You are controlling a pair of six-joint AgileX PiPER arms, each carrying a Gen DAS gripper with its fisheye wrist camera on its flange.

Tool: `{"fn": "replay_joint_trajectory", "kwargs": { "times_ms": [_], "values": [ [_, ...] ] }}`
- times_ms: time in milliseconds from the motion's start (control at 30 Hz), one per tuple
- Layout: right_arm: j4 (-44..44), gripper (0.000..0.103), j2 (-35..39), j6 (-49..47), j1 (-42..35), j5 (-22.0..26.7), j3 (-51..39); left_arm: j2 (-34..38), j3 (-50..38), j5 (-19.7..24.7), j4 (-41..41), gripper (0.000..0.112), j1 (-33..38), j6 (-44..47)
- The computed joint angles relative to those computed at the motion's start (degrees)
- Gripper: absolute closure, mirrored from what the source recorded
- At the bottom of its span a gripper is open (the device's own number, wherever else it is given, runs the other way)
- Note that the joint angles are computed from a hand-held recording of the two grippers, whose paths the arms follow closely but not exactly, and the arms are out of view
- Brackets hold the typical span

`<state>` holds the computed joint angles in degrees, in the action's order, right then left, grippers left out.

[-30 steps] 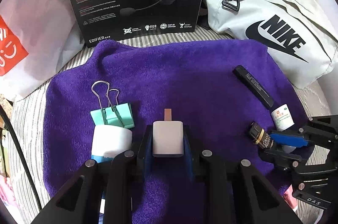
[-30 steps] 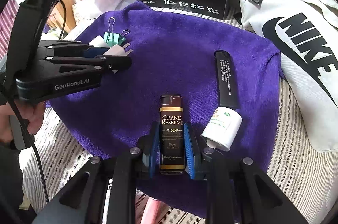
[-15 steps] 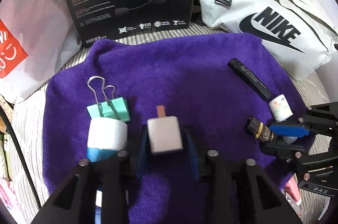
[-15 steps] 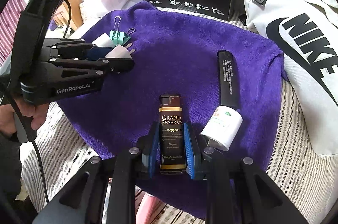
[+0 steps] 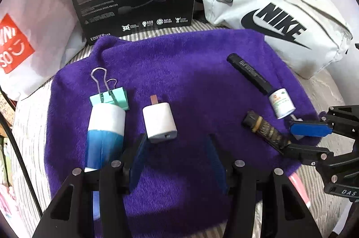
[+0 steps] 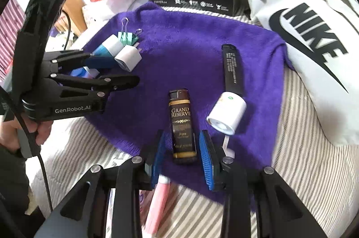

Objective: Organize rigid objects
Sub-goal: 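Open both tools to release the charger and box on the towel, then grasp the clear watermelon-label candy jar with the left tool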

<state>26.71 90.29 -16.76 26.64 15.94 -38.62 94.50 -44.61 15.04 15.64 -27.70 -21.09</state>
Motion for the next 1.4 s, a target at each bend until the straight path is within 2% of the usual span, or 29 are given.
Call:
{"fn": "replay_joint_trajectory", "kwargs": {
  "times_ms": [67, 133, 200, 267, 433, 567, 667, 733, 833, 900, 967, 1033, 1233, 1300, 1400],
  "values": [
    [-5.10, 0.071, -2.89, 5.88, 0.42, -0.05, 1.79, -2.68, 1.61, 0.06, -1.07, 0.061, -0.61, 0.16],
    [-6.62, 0.071, -6.10, 8.49, 0.10, 0.16, 3.92, -5.16, 3.02, 0.81, 0.14, 0.061, -1.74, -1.97],
    [-9.51, 0.070, -9.65, 12.71, -0.28, 0.88, 6.21, -8.44, 4.95, 2.11, 5.59, 0.061, -4.04, -9.29],
    [-13.58, 0.069, -14.25, 17.98, -0.57, 1.82, 9.09, -12.51, 7.82, 2.09, 7.10, 0.061, -6.21, -13.71],
    [-12.40, 0.059, -25.98, 19.10, -4.28, 4.22, 16.56, -18.28, 12.20, 2.55, 8.27, 0.058, -13.43, -21.67],
    [-9.54, 0.059, -35.58, 17.36, -7.83, 8.07, 21.55, -17.39, 13.49, 2.27, 15.19, 0.057, -20.81, -35.38],
    [-10.29, 0.059, -41.91, 18.21, -9.32, 12.30, 23.88, -14.76, 13.18, 0.29, 13.50, 0.057, -24.17, -37.87],
    [-11.88, 0.059, -45.38, 20.23, -9.11, 14.45, 25.14, -11.37, 11.19, 2.07, 16.90, 0.057, -26.96, -43.48],
    [-8.42, 0.059, -50.30, 15.11, -12.97, 18.18, 27.30, -7.56, 9.15, 5.28, 19.34, 0.057, -29.80, -48.09],
    [-8.18, 0.059, -51.49, 15.01, -13.53, 18.75, 28.28, -6.16, 8.83, 7.62, 20.06, 0.055, -30.86, -48.93],
    [-5.89, 0.059, -52.47, 11.81, -15.77, 19.39, 29.62, -7.49, 10.09, 7.97, 20.70, 0.052, -31.15, -49.83],
    [-4.71, 0.059, -51.56, 11.05, -15.51, 17.86, 30.73, -8.04, 10.27, 10.87, 22.29, 0.051, -32.61, -52.51],
    [-5.94, 0.059, -47.43, 16.74, -8.27, 11.14, 32.18, -3.54, 6.40, 15.43, 23.17, 0.051, -35.33, -52.02],
    [-8.25, 0.059, -47.56, 20.89, -5.53, 10.24, 32.42, -1.73, 5.61, 17.58, 26.23, 0.051, -36.69, -55.45],
    [-9.19, 0.059, -48.26, 22.74, -4.36, 10.25, 32.80, -1.89, 6.53, 15.91, 27.29, 0.051, -35.93, -58.57]
  ]
}}
